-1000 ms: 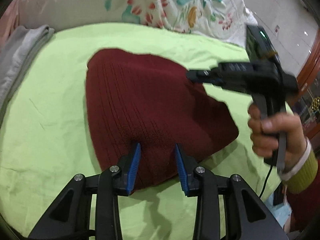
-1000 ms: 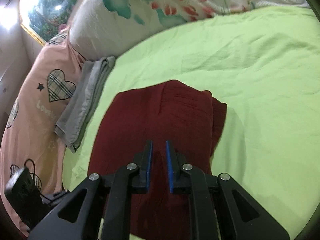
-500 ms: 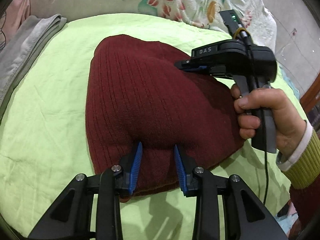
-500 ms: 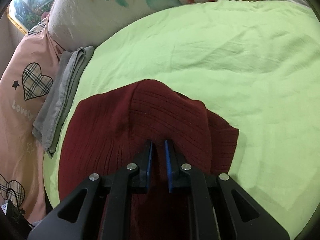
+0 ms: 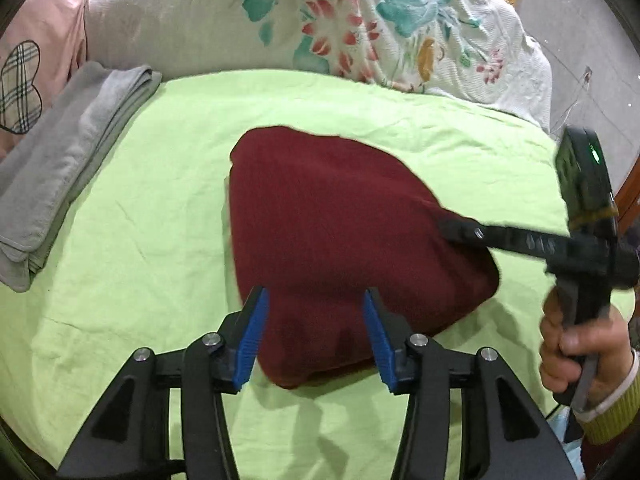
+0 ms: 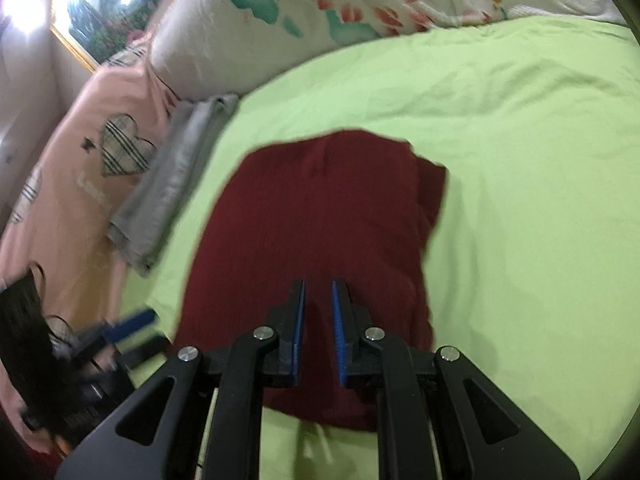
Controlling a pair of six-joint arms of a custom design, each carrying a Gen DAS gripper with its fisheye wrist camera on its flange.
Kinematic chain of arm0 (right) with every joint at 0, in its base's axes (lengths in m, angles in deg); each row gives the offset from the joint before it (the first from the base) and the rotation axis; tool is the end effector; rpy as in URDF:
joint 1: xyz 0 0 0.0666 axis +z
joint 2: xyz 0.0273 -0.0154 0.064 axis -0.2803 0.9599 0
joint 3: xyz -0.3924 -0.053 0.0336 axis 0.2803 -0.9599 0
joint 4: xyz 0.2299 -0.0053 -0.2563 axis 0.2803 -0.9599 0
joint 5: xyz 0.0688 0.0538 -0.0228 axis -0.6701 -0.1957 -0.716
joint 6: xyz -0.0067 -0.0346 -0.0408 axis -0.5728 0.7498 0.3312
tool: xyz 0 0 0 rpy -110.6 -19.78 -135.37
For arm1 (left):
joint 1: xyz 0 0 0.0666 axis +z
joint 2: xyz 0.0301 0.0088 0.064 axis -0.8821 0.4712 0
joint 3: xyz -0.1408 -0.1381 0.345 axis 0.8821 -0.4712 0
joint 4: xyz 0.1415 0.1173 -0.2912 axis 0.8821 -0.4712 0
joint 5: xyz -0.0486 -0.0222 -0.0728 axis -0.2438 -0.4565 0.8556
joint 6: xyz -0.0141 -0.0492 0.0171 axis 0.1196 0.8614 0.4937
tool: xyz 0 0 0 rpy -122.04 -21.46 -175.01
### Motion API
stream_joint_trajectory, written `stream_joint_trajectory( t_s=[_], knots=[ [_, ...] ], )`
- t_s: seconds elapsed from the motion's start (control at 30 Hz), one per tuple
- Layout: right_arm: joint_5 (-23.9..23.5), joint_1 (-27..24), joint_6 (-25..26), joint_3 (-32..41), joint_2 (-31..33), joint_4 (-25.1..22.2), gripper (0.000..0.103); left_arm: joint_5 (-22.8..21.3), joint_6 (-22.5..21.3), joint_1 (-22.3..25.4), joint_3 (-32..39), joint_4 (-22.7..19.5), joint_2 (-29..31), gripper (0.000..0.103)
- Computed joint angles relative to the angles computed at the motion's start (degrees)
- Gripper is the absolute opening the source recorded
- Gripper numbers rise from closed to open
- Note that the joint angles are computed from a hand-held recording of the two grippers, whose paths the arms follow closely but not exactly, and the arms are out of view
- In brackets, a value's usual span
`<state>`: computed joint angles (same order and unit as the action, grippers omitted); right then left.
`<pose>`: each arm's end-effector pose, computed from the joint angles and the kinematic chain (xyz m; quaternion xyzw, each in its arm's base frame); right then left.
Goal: Fold large clothes
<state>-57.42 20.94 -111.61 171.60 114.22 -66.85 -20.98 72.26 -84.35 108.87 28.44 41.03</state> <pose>0.4891 0.3676 0.4319 0.0448 0.9487 0.1692 0.2632 0.4690 -0.1920 0.4750 0.0317 0.9462 -0.0823 0.3115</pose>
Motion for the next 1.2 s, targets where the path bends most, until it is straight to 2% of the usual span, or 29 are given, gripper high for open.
stream_joint_trajectory(
  t_s=[0.1, 0.17, 0.3, 0.4, 0.43, 0.5, 0.6, 0.67, 0.73, 0.8, 0.97, 1.0, 1.1, 1.2],
  knots=[
    [0.7, -0.3, -1.7, -3.3, -0.2, -0.8, 0.014, 3.4, 1.0, 1.2, -1.0, -1.0, 1.9, 0.050],
    [-0.5, -0.8, -3.0, -6.6, -1.1, 1.9, 0.013, 3.5, 1.2, 1.6, -1.8, -0.2, 2.8, 0.061],
    [-1.4, -1.4, -4.2, -9.1, -2.0, 5.1, 0.013, 9.2, 4.3, 3.9, -3.1, 1.5, 3.3, 0.064],
    [-1.0, -1.5, -4.2, -11.0, -3.0, 6.4, 0.010, 8.4, 2.7, 4.0, -4.1, 2.8, 3.4, 0.069],
    [-0.7, -1.5, -4.1, -11.7, -3.4, 6.8, 0.009, 7.9, 2.6, 4.0, -4.6, 3.2, 3.5, 0.073],
    [-0.3, -1.3, -4.7, -13.5, -4.1, 8.0, 0.007, 10.5, 4.5, 4.9, -6.5, 4.5, 3.4, 0.077],
    [-1.5, -1.7, -6.3, -15.0, -4.9, 9.4, 0.005, 11.4, 5.3, 5.1, -7.3, 5.1, 3.0, 0.080],
    [-1.7, -1.5, -6.4, -13.5, -5.4, 8.8, 0.009, 11.5, 5.5, 5.4, -6.9, 5.0, 1.6, 0.073],
    [-0.3, -1.0, -6.0, -12.6, -6.4, 10.2, 0.010, 10.2, 5.0, 5.2, -6.1, 5.4, 0.4, 0.068],
    [1.0, -1.2, -4.7, -10.0, -6.2, 10.5, 0.010, 9.0, 5.1, 5.3, -5.5, 6.6, -0.9, 0.067],
    [3.4, -3.1, -0.4, 5.1, 2.5, 1.0, 0.011, 11.6, 5.6, 6.8, -1.8, 8.9, -0.5, 0.066],
    [3.5, -3.6, -0.3, 7.7, 4.3, -0.7, 0.011, 11.0, 5.0, 6.6, -0.6, 8.5, 0.4, 0.064],
    [-0.4, -5.1, -0.7, 10.0, 6.8, 0.1, 0.011, 10.2, 4.0, 6.1, 1.9, 6.7, 2.7, 0.055],
    [-1.0, -4.8, 2.3, 16.0, 10.4, -2.9, 0.011, 13.1, 3.9, 6.2, 2.3, 7.4, 4.1, 0.054]
  ],
)
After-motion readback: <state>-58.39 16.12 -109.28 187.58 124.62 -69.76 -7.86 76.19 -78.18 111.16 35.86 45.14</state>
